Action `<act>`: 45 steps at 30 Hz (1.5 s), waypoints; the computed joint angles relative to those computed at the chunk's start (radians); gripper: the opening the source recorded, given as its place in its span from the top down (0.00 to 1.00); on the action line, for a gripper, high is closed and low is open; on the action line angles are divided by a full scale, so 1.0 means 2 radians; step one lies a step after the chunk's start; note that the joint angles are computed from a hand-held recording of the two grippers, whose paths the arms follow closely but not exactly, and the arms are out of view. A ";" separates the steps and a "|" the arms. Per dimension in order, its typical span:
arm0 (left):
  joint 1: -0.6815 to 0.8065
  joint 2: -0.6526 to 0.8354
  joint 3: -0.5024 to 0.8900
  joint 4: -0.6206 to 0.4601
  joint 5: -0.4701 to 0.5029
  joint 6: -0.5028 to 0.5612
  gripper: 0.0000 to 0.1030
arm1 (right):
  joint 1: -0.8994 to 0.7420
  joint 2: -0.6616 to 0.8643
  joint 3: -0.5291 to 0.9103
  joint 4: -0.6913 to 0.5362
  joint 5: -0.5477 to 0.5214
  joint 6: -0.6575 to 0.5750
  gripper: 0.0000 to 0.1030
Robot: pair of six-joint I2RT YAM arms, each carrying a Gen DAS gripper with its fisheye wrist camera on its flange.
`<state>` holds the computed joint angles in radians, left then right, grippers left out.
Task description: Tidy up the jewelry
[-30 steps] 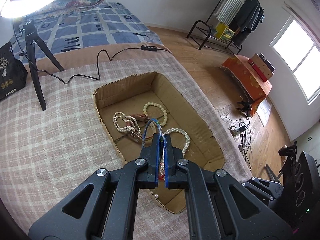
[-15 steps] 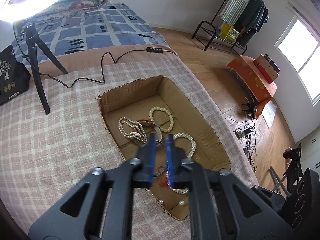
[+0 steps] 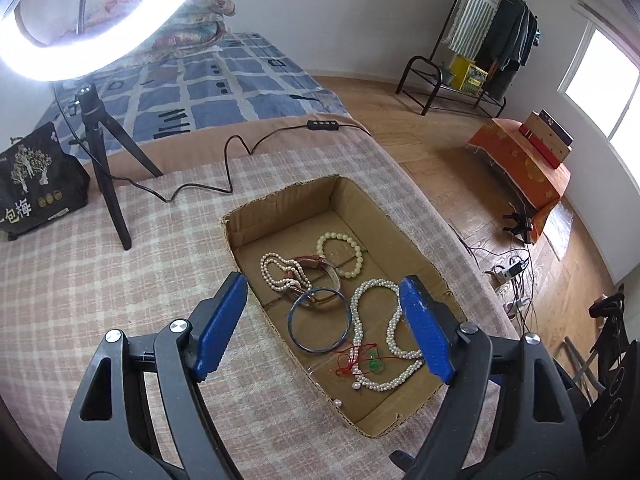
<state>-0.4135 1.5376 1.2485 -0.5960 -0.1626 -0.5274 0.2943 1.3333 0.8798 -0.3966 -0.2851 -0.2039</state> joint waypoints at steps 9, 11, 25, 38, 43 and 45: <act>-0.014 -0.052 -0.009 -0.028 -0.035 0.001 0.22 | 0.003 -0.031 -0.002 -0.010 0.009 0.009 0.11; -0.019 -0.069 -0.012 -0.037 -0.046 0.000 0.22 | 0.002 -0.041 -0.003 -0.015 0.010 0.012 0.11; -0.073 -0.199 -0.034 -0.116 -0.130 -0.021 0.22 | -0.024 -0.118 0.003 -0.054 0.018 0.039 0.07; -0.224 -0.281 -0.052 -0.215 -0.254 -0.114 0.21 | -0.053 -0.186 0.003 -0.082 0.024 0.053 0.00; -0.296 -0.283 -0.047 -0.264 -0.308 -0.177 0.17 | -0.048 -0.209 0.002 -0.089 0.030 0.053 0.00; -0.314 -0.284 -0.050 -0.277 -0.323 -0.199 0.06 | -0.045 -0.216 0.000 -0.089 0.033 0.056 0.00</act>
